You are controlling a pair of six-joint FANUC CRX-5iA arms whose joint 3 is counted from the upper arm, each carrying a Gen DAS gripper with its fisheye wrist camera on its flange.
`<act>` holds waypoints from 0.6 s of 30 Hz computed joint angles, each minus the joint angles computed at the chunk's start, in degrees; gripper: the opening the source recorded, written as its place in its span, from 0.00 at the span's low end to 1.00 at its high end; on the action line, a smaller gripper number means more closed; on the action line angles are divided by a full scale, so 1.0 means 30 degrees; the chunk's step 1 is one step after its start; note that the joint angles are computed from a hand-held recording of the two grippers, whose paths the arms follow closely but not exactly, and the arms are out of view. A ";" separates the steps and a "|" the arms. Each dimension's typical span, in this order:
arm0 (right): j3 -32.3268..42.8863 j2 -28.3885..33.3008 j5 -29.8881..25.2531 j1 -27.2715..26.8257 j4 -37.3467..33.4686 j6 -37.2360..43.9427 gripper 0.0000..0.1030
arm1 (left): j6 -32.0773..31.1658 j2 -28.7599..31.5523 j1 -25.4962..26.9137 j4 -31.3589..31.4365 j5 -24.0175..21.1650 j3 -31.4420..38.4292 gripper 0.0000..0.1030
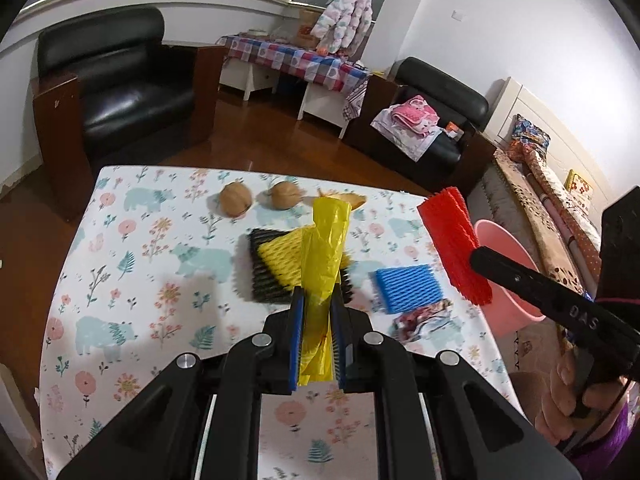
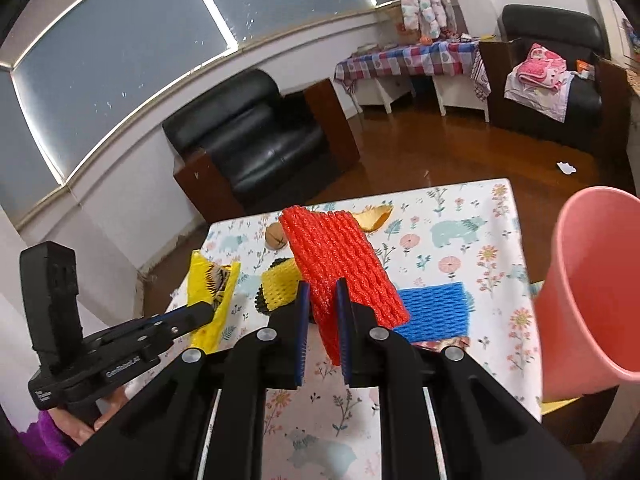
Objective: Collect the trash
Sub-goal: 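Carry the yellow bag and red foam net in both grippers over the bucket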
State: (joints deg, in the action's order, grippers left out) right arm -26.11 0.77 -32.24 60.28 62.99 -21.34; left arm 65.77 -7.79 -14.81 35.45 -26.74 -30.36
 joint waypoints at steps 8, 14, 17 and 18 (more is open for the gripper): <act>-0.1431 -0.1527 -0.1993 0.0487 0.0887 -0.2192 0.13 | 0.2253 0.0909 -0.1609 -0.2060 -0.0629 0.2164 0.11; -0.2500 -0.2665 -0.3936 0.0804 0.0925 -0.3635 0.13 | 0.3968 0.1934 -0.3074 -0.4197 -0.1286 0.4293 0.11; -0.3054 -0.3197 -0.4439 0.0812 0.0792 -0.4330 0.13 | 0.5163 0.2517 -0.3807 -0.5516 -0.1682 0.5419 0.11; -0.3254 -0.3366 -0.4530 0.0803 0.0811 -0.4579 0.13 | 0.5493 0.2725 -0.3990 -0.5854 -0.1824 0.5765 0.11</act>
